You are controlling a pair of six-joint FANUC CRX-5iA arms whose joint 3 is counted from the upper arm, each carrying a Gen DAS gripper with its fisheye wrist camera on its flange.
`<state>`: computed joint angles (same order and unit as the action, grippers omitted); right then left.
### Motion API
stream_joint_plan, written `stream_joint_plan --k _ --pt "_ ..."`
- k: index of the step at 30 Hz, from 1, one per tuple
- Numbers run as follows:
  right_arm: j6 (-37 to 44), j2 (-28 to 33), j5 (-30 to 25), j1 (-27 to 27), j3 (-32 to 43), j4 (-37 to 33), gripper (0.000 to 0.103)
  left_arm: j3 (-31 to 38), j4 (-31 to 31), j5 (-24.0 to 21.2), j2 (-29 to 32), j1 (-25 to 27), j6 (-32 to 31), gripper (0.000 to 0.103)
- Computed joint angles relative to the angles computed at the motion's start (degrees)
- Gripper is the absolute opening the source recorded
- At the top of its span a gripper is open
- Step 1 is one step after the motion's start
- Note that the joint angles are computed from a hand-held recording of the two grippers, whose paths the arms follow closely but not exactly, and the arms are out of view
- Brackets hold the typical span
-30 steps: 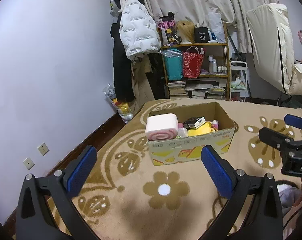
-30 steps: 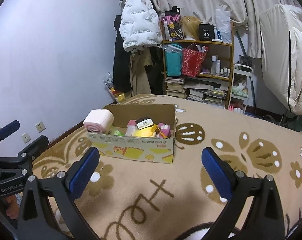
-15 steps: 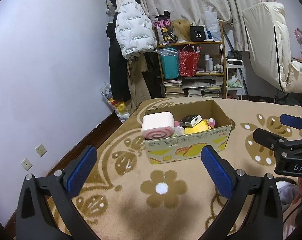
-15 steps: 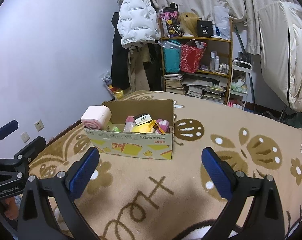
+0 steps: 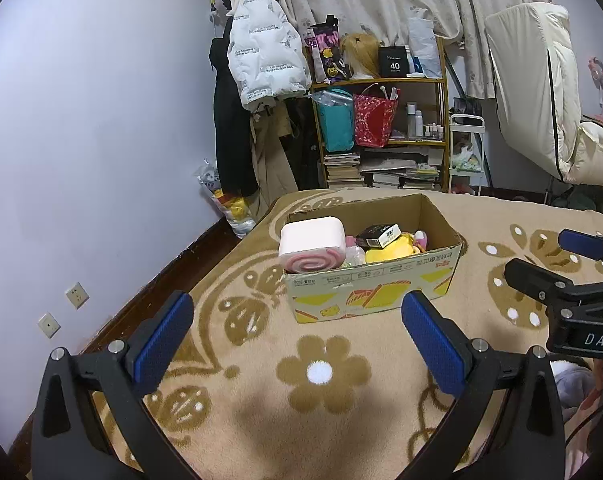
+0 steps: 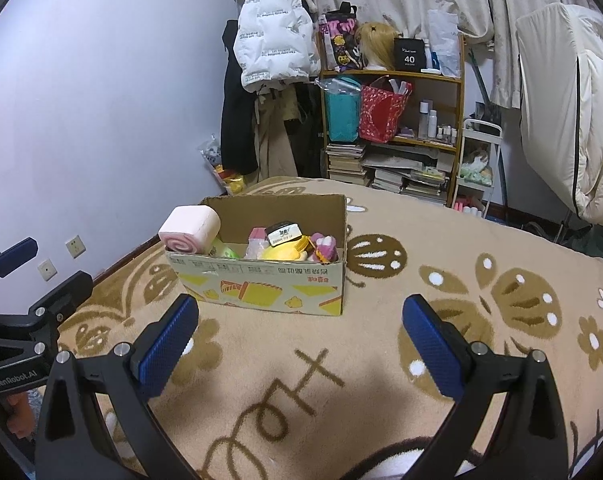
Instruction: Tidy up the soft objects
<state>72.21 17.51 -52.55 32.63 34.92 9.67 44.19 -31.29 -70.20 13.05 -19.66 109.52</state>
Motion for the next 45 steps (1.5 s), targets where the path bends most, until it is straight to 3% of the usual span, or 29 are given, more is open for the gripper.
stream_joint_plan --k 45 --pt "0.3 0.5 -0.8 0.1 1.0 -0.1 0.103 0.6 -0.5 -0.5 0.4 -0.5 0.5 0.103"
